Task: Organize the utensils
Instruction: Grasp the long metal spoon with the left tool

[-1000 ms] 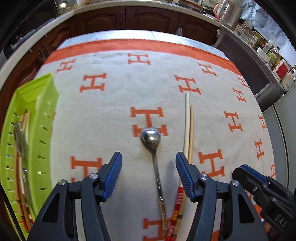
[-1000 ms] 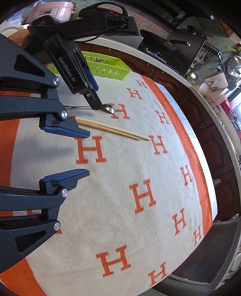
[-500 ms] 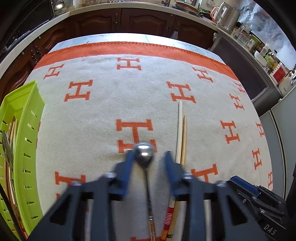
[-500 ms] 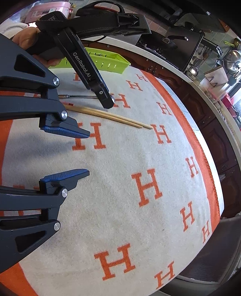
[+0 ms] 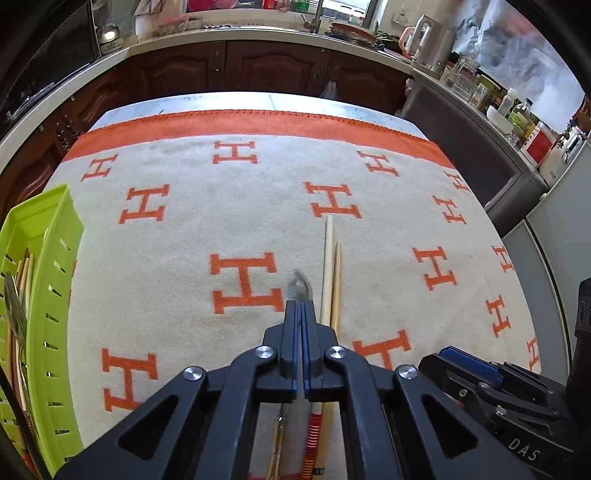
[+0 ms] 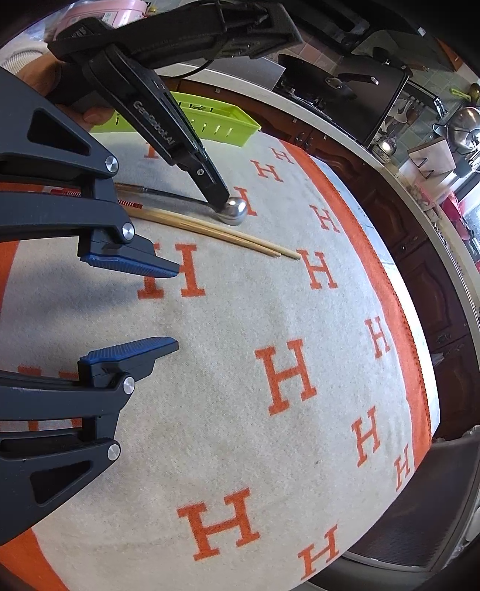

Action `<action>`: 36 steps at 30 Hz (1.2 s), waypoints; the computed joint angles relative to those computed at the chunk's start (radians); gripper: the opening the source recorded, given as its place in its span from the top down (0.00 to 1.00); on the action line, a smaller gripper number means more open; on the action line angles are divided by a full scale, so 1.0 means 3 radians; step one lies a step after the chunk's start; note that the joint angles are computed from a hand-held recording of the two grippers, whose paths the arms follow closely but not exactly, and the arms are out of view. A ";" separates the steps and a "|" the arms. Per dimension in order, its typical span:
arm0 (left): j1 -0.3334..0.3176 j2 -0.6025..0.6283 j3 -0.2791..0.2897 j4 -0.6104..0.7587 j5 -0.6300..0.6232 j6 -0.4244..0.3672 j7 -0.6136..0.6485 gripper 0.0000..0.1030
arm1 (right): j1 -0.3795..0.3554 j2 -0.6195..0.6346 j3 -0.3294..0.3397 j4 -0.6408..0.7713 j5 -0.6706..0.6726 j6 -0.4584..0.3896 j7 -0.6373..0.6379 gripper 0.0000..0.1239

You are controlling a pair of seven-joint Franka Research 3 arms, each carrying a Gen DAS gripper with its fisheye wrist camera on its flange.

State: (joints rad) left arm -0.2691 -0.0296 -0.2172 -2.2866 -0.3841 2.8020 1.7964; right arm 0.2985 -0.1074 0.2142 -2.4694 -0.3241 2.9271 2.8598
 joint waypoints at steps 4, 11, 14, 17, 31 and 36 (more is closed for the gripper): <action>0.0011 0.0010 0.0012 0.0012 -0.0037 -0.0099 0.0030 1.00 | 0.0001 0.0007 0.0004 0.0014 -0.0019 -0.0022 0.0007 0.72; 0.0034 0.0053 -0.0018 0.0006 0.0074 -0.0093 -0.0017 0.99 | 0.0011 -0.0016 0.0011 0.0002 0.0004 -0.0046 -0.0010 0.72; 0.0048 0.0077 -0.0015 0.0068 0.0014 -0.0191 0.0000 0.95 | 0.0020 -0.0021 0.0008 0.0001 0.0016 -0.0059 -0.0024 0.72; 0.0086 0.0131 -0.0014 0.0150 -0.0200 -0.0304 0.0101 0.83 | 0.0034 -0.0031 0.0002 -0.0005 0.0051 -0.0068 -0.0065 0.72; 0.0190 0.0269 -0.0150 0.0383 -0.0537 -0.0452 0.0415 0.97 | 0.0039 0.0007 -0.0010 0.0048 -0.0021 -0.0117 0.0011 0.72; 0.0104 0.0145 -0.0133 0.0236 -0.0484 -0.0234 0.0581 1.00 | 0.0042 -0.0005 -0.0012 0.0044 -0.0027 -0.0145 0.0009 0.73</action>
